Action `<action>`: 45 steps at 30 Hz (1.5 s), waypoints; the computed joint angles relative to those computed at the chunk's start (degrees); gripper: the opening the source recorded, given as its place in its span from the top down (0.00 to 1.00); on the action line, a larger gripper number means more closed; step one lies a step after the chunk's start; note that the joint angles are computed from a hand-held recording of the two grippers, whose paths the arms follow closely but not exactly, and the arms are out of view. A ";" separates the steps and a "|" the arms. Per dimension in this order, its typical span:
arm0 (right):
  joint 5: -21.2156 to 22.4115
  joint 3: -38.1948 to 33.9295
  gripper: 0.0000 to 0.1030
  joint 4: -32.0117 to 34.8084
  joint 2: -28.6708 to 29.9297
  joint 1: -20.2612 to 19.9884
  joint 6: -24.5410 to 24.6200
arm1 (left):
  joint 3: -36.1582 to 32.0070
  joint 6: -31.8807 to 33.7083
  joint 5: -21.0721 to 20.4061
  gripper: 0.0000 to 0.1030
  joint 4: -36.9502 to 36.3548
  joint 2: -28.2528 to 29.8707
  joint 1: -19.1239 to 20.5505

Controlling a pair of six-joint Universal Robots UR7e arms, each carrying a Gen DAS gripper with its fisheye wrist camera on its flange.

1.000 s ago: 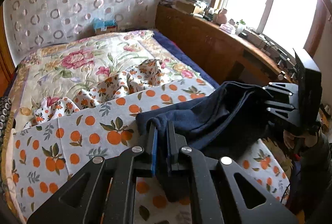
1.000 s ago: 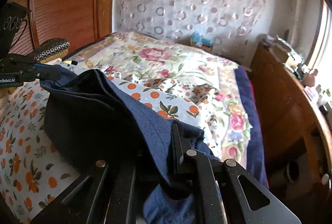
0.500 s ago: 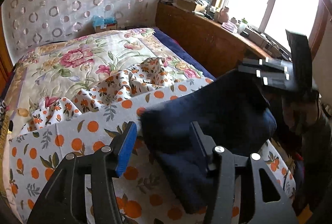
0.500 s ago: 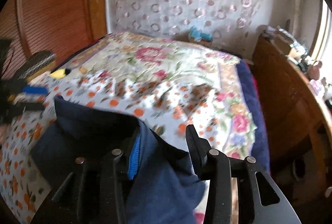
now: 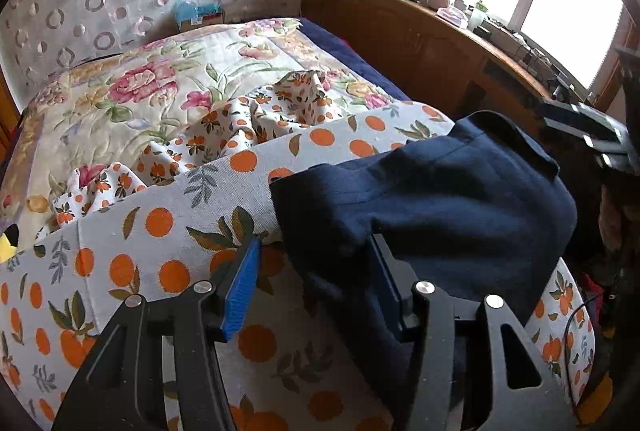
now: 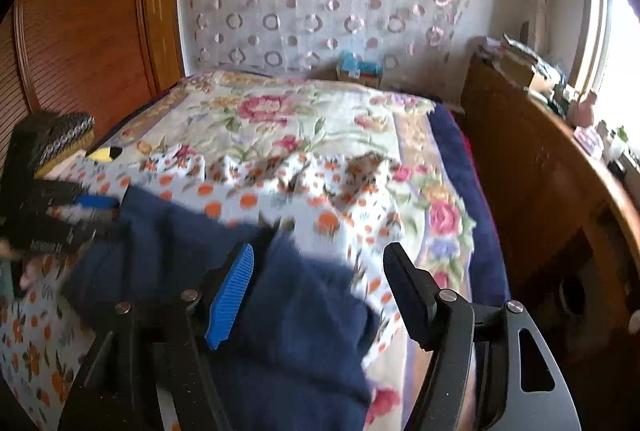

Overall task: Fold small clothes
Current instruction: 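Lift the folded navy shirt off the sheet with both tools, then carry the folded shirt with both tools toward the clothes stack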

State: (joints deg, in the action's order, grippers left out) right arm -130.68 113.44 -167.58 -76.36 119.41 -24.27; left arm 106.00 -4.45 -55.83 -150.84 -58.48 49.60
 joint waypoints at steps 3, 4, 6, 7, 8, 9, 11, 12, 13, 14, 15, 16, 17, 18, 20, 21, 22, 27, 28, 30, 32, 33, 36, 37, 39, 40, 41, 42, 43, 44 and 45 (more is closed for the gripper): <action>2.46 0.58 0.33 5.57 -1.79 -0.81 2.27 | -0.86 -0.39 -0.70 0.45 1.02 0.69 0.51; 2.18 0.86 0.33 5.97 -1.86 -0.86 2.35 | -1.07 -0.43 -0.85 0.45 1.14 0.91 0.64; 2.07 0.71 0.33 6.79 -1.88 -1.33 2.67 | -1.62 -0.76 -1.34 0.43 1.67 1.37 0.96; 1.83 0.51 0.33 6.44 -1.77 -1.71 2.73 | -1.69 -0.76 -1.42 0.43 1.53 1.49 1.03; 0.93 0.09 0.33 4.79 -1.23 -2.07 2.34 | -1.76 -0.86 -1.20 0.42 1.60 1.56 0.97; -0.81 -0.25 0.33 1.81 -0.40 -2.11 1.52 | -1.88 -1.03 -1.07 0.42 1.74 1.67 0.89; -4.82 -1.22 0.33 -4.78 1.50 -2.06 -0.22 | -1.91 -0.72 -0.81 0.42 1.84 1.79 0.77; -5.66 -1.89 0.33 -6.32 1.75 -2.24 -0.16 | -1.87 -0.53 -0.67 0.41 1.73 1.83 0.73; -6.52 -2.60 0.33 -7.38 1.76 -2.36 -0.33 | -1.88 -0.30 -0.64 0.41 1.53 1.88 0.88; -7.50 -3.19 0.33 -8.32 2.07 -2.18 -0.98 | -1.88 -0.36 -0.52 0.40 1.38 1.94 0.87; -8.31 -3.68 0.33 -8.75 2.06 -2.03 -1.83 | -1.88 -0.43 -0.40 0.39 1.29 2.00 0.85; -8.60 -3.88 0.33 -8.51 1.88 -1.88 -2.05 | -1.91 -0.43 -0.33 0.39 1.20 2.06 0.84; -8.66 -3.87 0.33 -8.37 1.63 -1.69 -2.06 | -1.99 -0.46 -0.14 0.38 1.19 2.19 0.80; -8.42 -3.55 0.33 -7.86 1.11 -1.45 -1.65 | -2.06 -0.44 -0.04 0.37 1.11 2.32 0.76; -7.38 -2.87 0.33 -5.85 0.34 -1.33 0.11 | -2.20 -0.36 0.07 0.35 0.90 2.57 0.76; -6.69 -2.22 0.33 -4.93 -0.32 -1.39 1.25 | -2.17 -0.34 0.03 0.35 0.83 2.54 0.77; -5.31 -1.58 0.33 -3.94 -1.05 -1.60 2.53 | -2.22 -0.29 0.05 0.35 0.68 2.65 0.75; 6.26 -0.68 0.26 6.83 -4.87 -5.85 8.11 | -2.53 0.61 -1.33 0.36 -0.47 2.94 1.10; 7.00 -1.04 0.26 8.61 -4.73 -6.44 8.45 | -2.64 0.84 -1.92 0.38 -0.65 3.03 1.21; 6.34 -1.35 0.26 9.53 -4.18 -7.01 8.55 | -2.95 1.00 -3.61 0.46 -0.70 3.14 1.52; 7.00 -1.79 0.26 11.34 -4.10 -7.99 9.66 | -3.40 1.03 -4.61 0.48 -0.65 3.38 1.76; 7.20 -2.08 0.25 11.73 -3.85 -8.43 10.10 | -3.62 1.10 -4.86 0.48 -0.64 3.53 1.84; 9.44 -2.39 0.23 13.62 -4.56 -10.48 11.81 | -4.28 0.85 -5.11 0.48 -0.32 3.99 1.87; 10.20 -2.80 0.21 13.72 -4.30 -11.02 12.17 | -4.30 0.89 -5.10 0.48 -0.45 4.07 1.87; 10.49 -3.86 0.18 14.95 -3.77 -11.18 13.61 | -4.50 0.98 -5.03 0.48 -0.23 4.12 1.84; 11.57 -4.12 0.18 15.59 -4.08 -11.83 13.92 | -4.66 1.02 -5.04 0.48 -0.05 4.15 1.89; 11.65 -3.43 0.18 14.96 -3.60 -11.29 15.07 | -4.70 0.98 -5.13 0.48 -0.03 4.17 1.91; 11.98 -3.42 0.18 15.43 -3.83 -11.34 15.35 | -4.63 1.00 -5.19 0.50 -0.15 4.16 1.91; 12.10 -3.53 0.18 15.50 -3.77 -11.38 15.31 | -4.84 1.14 -5.65 0.53 -0.18 4.28 2.00; 12.22 -3.62 0.22 15.60 -3.64 -11.33 15.47 | -4.79 1.18 -5.95 0.62 -0.50 4.26 2.03; 13.08 -3.47 0.25 15.64 -3.84 -11.47 15.26 | -4.94 1.10 -6.73 0.75 -0.75 4.26 2.16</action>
